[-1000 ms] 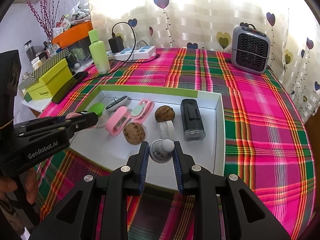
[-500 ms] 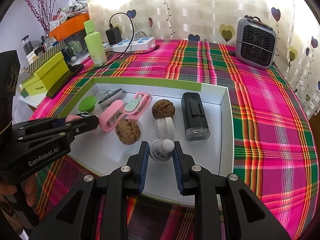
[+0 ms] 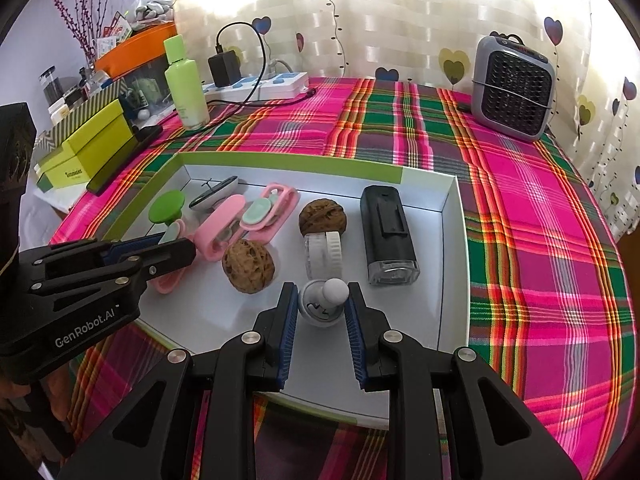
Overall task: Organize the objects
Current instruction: 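Carry the pink clip with the left gripper while the right gripper carries the knob into the box, then release the pink clip with the left gripper while the right gripper releases the white knob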
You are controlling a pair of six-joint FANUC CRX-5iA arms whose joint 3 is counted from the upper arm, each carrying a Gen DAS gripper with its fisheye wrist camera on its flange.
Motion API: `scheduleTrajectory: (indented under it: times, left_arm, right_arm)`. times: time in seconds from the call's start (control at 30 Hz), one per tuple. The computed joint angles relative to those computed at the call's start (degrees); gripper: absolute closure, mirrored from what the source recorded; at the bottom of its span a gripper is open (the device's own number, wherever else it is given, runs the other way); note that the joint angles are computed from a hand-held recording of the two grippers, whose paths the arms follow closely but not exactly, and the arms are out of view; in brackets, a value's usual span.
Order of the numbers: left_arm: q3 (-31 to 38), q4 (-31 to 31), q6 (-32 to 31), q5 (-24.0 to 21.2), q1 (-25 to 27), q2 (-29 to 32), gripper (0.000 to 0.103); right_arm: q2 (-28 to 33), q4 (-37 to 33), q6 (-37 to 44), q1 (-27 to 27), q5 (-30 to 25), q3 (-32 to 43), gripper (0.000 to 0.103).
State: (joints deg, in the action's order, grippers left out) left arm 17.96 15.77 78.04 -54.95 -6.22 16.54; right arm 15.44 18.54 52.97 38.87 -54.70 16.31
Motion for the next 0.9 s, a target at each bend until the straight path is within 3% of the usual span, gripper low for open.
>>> scheduleTrajectory:
  times: [0.47,0.53,0.67,0.9]
  left_arm:
    - [0.03,0.13,-0.18,-0.32,-0.22,0.04,0.082]
    - [-0.12,0.34,-0.22,-0.27,-0.28,-0.1,0.08]
    - [-0.44,0.55,-0.53,0.03,-0.25,-0.5,0.075]
    - [-1.08,0.2,-0.69,0.62,-0.09,-1.54,0.066]
  right_arm:
    - [0.16,0.42,0.1,0.05,-0.24,0.13,0.077]
    - [0.12,0.62,-0.05,0.15,-0.17,0.0,0.076]
    - [-0.14,1.23,-0.15,0.51,0.14,-0.43,0.061]
    - [-0.76,2.17,-1.8,0.71,0.35,-1.35,0.061]
